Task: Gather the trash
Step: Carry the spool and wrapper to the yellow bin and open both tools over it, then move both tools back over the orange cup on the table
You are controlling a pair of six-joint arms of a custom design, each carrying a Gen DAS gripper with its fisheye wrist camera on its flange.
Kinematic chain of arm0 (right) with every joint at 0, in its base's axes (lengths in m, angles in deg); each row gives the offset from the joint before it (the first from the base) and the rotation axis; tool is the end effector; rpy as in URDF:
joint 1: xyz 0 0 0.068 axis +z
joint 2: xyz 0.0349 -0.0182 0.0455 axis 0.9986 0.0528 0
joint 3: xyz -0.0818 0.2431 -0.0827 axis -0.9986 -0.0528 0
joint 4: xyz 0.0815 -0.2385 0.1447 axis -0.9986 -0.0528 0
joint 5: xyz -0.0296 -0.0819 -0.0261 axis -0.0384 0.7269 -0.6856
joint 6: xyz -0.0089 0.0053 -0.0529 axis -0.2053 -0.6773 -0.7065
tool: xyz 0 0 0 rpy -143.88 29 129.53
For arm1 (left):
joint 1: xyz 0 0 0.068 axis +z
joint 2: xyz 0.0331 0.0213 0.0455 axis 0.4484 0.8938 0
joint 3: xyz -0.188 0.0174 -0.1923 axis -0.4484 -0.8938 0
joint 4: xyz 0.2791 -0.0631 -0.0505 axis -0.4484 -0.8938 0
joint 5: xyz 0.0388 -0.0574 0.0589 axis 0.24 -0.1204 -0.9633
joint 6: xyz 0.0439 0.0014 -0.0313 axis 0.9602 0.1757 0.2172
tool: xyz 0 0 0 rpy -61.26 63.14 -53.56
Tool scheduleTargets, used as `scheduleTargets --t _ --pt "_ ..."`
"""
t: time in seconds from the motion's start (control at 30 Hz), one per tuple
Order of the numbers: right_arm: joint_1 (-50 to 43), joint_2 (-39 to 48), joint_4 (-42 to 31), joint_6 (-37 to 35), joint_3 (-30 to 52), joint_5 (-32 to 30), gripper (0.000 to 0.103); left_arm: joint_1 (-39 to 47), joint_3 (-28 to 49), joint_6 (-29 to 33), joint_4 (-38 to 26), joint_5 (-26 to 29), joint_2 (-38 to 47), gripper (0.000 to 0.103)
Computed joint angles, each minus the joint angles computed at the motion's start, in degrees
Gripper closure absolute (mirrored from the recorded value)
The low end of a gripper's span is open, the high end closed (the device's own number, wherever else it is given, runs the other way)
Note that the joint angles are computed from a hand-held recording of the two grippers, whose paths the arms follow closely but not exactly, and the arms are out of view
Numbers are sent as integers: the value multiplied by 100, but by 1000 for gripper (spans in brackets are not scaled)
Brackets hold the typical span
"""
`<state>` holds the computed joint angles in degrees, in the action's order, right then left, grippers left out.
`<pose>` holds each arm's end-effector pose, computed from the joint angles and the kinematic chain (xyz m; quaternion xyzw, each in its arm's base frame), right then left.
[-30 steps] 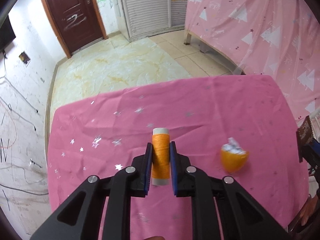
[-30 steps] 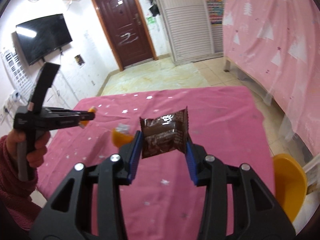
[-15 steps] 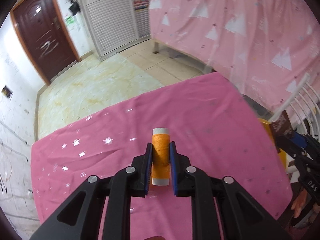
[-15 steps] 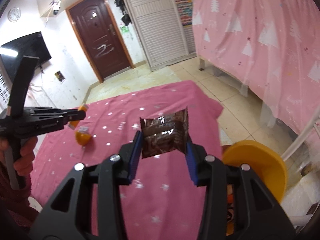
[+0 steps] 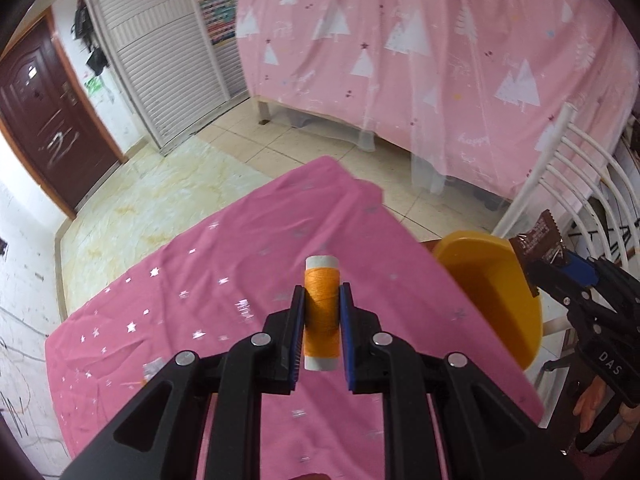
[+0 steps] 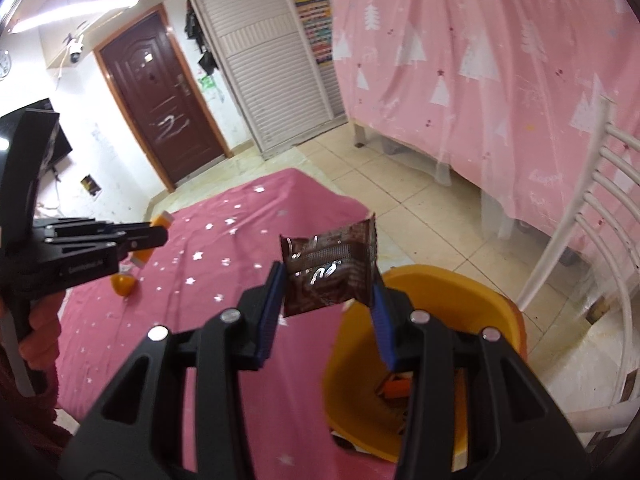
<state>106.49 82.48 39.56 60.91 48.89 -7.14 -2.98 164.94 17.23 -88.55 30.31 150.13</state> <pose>0.2565 0.0864 0.2627 0.0956 0.9027 0.1200 0.4019 0.3633 -0.2025 0.2970 0.2534 0.9266 -0.0177 0.2775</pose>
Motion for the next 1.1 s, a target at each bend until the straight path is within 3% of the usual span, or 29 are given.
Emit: scheduleTargets --t 0.33,0.5,0.67,0.73,0.77,0.8,0.83,0.87,1.1 --pt "-955 -763 -295 -243 -733 -358 63 -734 901 -550 -380 720 798 93" --pt "-1355 -711 -245 -347 -1014 -661 63 -1008 1439 -772 -533 1282 1457 93" --pt "-1562 -440 -12 -362 -1228 -978 61 -1218 1691 -877 -548 1349 1853 92" --pt "-1612 -364 59 -382 -1263 -1099 60 -1258 1780 -948 -590 1347 1971 86" --pt "-1626 -338 75 -397 -1266 -1134 60 -1268 1767 -953 -602 1341 1969 78" --pt "-1628 -295 97 -401 -1266 -1163 56 -1264 1788 -947 -610 1345 2007 72" --pt "-1628 -286 111 -409 -1273 -1166 45 -1258 1777 -954 -597 1349 2012 61" --pt "-1585 -287 97 -382 -1247 -1131 44 -1248 1733 -966 -556 1312 1994 55" --pt "-1416 -450 56 -308 -1214 -1049 44 -1122 1669 -1042 -530 1239 1915 55"
